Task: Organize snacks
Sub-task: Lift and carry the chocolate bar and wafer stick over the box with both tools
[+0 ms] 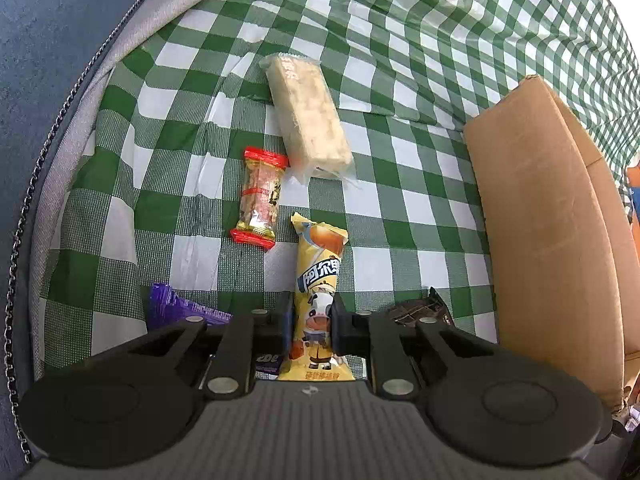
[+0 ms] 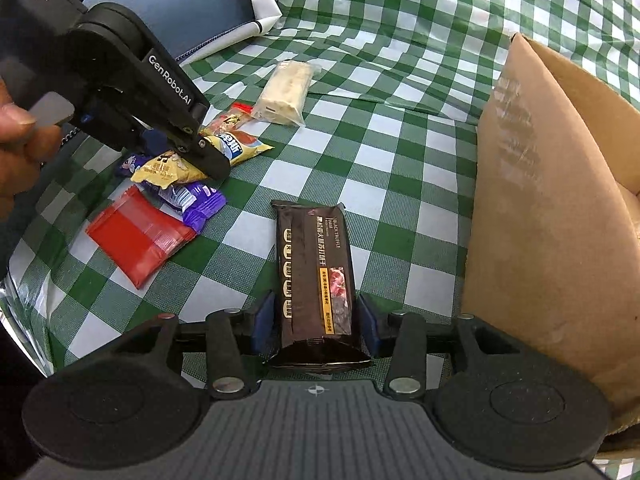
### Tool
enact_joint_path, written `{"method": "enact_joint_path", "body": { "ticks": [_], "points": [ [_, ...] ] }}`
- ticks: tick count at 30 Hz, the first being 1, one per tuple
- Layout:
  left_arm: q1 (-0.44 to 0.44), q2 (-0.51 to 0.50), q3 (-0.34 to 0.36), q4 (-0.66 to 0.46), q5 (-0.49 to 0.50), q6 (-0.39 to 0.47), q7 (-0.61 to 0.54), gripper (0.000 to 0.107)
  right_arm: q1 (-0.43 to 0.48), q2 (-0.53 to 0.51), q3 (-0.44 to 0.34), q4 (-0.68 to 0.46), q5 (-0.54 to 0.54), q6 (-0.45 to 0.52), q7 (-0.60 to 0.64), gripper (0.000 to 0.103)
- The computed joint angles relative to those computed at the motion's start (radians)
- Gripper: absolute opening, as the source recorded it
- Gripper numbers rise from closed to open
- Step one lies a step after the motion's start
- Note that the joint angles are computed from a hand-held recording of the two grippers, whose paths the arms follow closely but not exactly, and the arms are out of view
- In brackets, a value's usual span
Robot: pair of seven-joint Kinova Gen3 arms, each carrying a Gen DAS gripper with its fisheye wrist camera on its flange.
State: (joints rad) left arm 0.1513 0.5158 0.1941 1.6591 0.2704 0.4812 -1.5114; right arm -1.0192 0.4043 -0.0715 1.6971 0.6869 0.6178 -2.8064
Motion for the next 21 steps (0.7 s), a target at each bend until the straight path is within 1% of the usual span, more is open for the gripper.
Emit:
{"method": "enact_joint_path", "body": {
  "ticks": [1,2,9,14,16,19,21],
  "points": [
    [-0.004,-0.002,0.004,0.004,0.004,-0.006,-0.003,0.016,-0.006,0.0,0.003,0.001,0.009,0.003,-0.004,0.042],
    [-0.009,-0.005,0.01,0.009,0.009,-0.013,-0.009,0.016,-0.015,-0.001,0.008,0.002,0.022,0.009,-0.012,0.041],
    [-0.108,-0.025,0.112,0.064,0.115,-0.087,-0.121,0.015,-0.045,-0.013,0.012,0.019,0.113,0.034,-0.086,0.04],
    [-0.148,-0.037,0.153,0.084,0.185,-0.118,-0.174,0.015,-0.079,-0.012,0.009,0.019,0.22,0.088,-0.161,0.04],
    [-0.164,-0.048,0.169,0.094,0.213,-0.135,-0.192,0.015,-0.092,-0.019,0.007,0.02,0.268,0.11,-0.209,0.04],
    [-0.193,-0.068,0.208,0.117,0.261,-0.171,-0.226,0.015,-0.106,-0.032,-0.005,0.02,0.345,0.156,-0.279,0.04],
    [-0.226,-0.085,0.254,0.144,0.301,-0.218,-0.261,0.015,-0.114,-0.047,-0.013,0.028,0.403,0.18,-0.334,0.04]
  ]
}}
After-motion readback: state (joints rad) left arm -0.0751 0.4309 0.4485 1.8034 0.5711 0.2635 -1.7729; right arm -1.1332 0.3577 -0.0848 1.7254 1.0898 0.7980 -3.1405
